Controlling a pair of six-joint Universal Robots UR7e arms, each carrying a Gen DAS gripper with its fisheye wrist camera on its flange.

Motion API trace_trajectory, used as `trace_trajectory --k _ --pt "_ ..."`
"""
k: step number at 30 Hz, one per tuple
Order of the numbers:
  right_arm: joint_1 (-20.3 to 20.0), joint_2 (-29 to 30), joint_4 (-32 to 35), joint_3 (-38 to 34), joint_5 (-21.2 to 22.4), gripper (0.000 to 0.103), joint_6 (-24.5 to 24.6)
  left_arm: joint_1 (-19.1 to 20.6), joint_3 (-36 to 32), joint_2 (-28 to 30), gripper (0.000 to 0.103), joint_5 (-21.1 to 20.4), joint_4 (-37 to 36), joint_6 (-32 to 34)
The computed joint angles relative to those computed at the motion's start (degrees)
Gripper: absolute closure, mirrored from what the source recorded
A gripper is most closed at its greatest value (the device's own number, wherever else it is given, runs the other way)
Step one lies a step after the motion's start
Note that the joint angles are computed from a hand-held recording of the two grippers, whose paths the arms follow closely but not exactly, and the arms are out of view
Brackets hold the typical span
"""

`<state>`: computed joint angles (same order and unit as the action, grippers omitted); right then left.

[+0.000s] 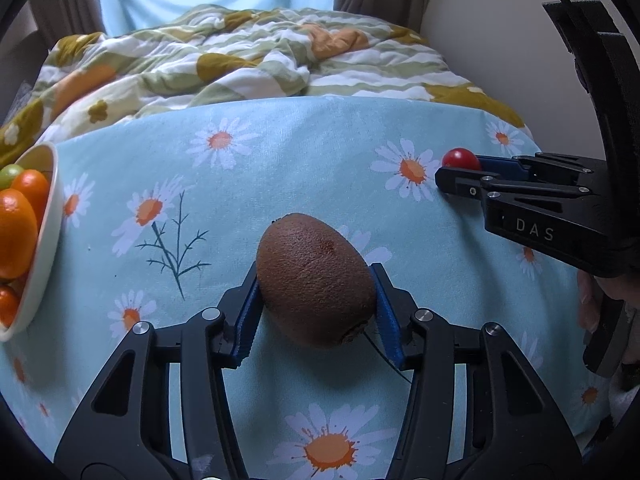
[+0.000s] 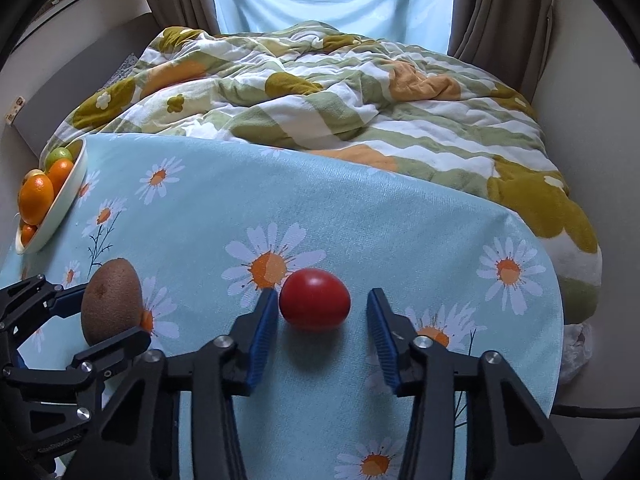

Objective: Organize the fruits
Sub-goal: 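Grasp the brown kiwi with the left tool while the right tool grasps the red tomato, then lower the kiwi into the bowl and open the left tool while the right tool carries the tomato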

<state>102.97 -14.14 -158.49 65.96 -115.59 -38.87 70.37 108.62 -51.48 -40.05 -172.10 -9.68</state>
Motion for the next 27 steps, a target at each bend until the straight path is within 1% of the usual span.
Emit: trace_trajectory --k 7,13,20,27 --pt "0.5 -1.3 -0.9 2.0 1.4 0.072 -0.5 -0.5 1.9 -1.7 0.047 0.9 -1.5 -0.7" --pt "1.6 -3.2 -2.1 4.4 2.5 0.072 -0.1 -2.3 4.1 -4.6 0.047 2.5 -1.9 -2.0" --pt "4.0 -5.6 -1.5 7.0 3.3 0.072 0.8 -4.8 7.6 -10.3 0.047 4.4 -1.4 -3.3" --pt "7.3 -6.9 -1.3 9.3 5.0 0.072 2.5 -6.4 12.2 -17.9 0.047 7.6 -0.9 -3.4"
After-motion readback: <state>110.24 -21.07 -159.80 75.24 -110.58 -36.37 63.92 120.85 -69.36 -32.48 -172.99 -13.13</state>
